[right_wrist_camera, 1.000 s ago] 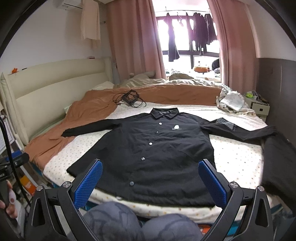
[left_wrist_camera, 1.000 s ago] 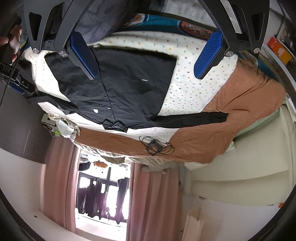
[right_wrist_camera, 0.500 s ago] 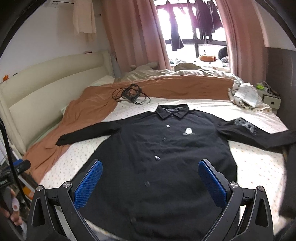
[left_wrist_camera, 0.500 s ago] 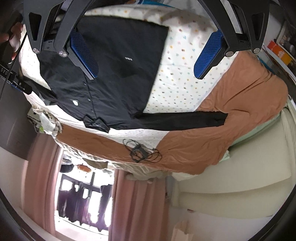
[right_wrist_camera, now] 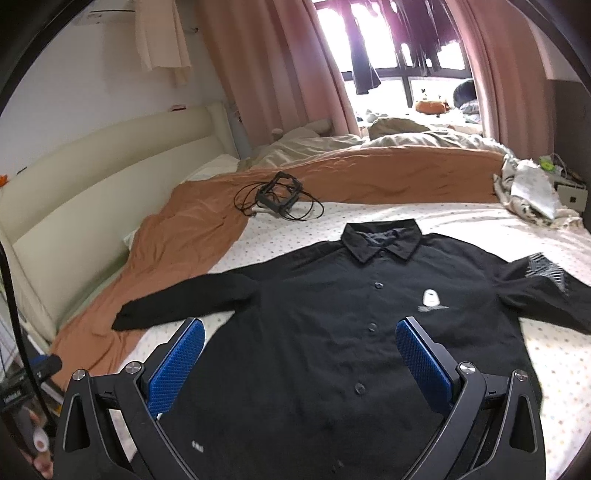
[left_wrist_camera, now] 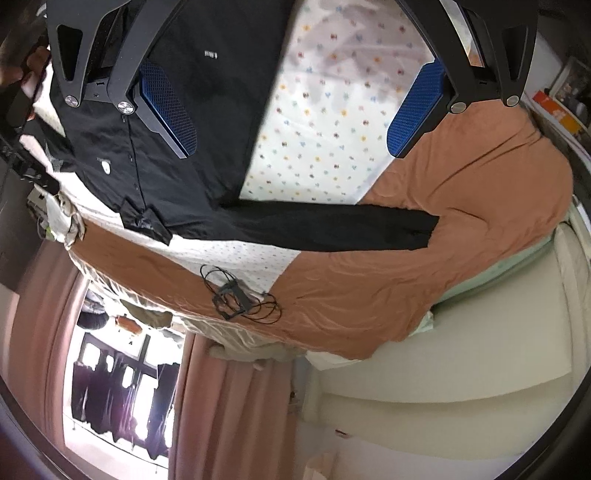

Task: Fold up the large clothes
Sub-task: 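Reach the left gripper to the plain sleeve cuff and grasp it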

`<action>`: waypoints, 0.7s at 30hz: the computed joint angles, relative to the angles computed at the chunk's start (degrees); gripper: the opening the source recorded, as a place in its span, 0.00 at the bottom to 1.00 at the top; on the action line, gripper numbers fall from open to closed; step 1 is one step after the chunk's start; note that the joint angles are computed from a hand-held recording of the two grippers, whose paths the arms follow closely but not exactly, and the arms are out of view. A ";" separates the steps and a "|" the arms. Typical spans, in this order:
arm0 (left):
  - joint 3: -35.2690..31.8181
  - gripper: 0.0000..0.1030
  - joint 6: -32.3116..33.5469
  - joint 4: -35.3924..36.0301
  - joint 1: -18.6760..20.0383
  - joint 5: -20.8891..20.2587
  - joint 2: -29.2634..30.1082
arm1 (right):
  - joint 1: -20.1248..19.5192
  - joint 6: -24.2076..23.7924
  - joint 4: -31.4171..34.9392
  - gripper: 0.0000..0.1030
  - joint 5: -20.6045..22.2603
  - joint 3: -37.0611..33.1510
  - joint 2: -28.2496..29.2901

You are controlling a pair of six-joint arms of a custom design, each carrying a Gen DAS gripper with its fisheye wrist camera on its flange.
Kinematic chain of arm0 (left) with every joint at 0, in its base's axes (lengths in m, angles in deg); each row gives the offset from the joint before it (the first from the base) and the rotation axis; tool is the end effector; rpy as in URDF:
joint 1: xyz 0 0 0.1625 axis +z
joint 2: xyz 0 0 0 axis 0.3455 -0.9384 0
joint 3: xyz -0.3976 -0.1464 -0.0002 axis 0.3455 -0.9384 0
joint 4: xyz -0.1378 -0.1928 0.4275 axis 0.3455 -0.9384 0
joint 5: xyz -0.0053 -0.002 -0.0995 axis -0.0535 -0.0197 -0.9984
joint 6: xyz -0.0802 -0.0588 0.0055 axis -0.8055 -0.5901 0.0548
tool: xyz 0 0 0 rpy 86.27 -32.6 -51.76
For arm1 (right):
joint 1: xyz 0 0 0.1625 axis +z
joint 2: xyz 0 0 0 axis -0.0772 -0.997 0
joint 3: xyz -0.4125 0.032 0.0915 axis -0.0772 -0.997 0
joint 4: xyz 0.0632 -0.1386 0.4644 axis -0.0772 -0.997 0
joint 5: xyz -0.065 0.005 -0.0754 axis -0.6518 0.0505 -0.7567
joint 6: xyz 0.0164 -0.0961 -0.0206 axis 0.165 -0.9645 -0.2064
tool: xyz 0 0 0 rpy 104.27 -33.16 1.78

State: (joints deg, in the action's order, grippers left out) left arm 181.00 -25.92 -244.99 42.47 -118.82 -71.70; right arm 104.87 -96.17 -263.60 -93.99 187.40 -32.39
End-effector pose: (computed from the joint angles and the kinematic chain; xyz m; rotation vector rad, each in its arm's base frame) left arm -0.0897 -0.6181 0.2675 0.2696 2.2781 -1.1714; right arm 0.2194 -0.6646 0.1106 0.4197 -2.3340 1.2860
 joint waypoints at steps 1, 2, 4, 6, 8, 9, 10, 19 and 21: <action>-0.92 1.00 0.22 0.16 0.39 0.35 0.58 | -0.19 0.81 1.64 1.00 0.25 -1.61 0.89; -2.16 1.00 0.70 0.50 0.92 0.85 1.29 | -0.39 1.71 3.50 1.00 0.33 -3.36 1.81; -3.84 1.00 0.67 1.38 1.97 0.71 2.06 | -0.76 2.41 5.23 1.00 0.63 -5.60 3.25; -6.43 1.00 -1.11 3.80 3.63 0.42 2.89 | -1.24 0.48 6.59 1.00 1.08 -9.75 6.21; -8.29 1.00 -1.86 4.85 4.91 -0.04 3.65 | -1.37 -0.30 9.47 1.00 -1.08 -13.94 8.81; -9.51 0.99 -1.88 5.38 5.62 -0.07 4.24 | -1.64 -0.16 11.23 1.00 -1.38 -15.68 9.78; -10.83 0.98 -1.67 5.75 6.21 0.67 5.03 | -1.94 0.29 12.75 1.00 -1.25 -17.20 10.61; -21.27 0.82 -6.62 13.00 12.19 -2.61 9.77 | -3.11 2.83 21.31 0.95 0.69 -26.94 15.84; -24.78 0.79 -7.78 14.50 13.44 -1.18 12.29 | -3.18 3.00 23.47 0.90 0.90 -29.70 17.47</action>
State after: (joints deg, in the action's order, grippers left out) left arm 156.22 -33.70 -230.49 55.91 -120.00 -59.41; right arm 101.69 -93.17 -240.13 -93.10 157.70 -14.92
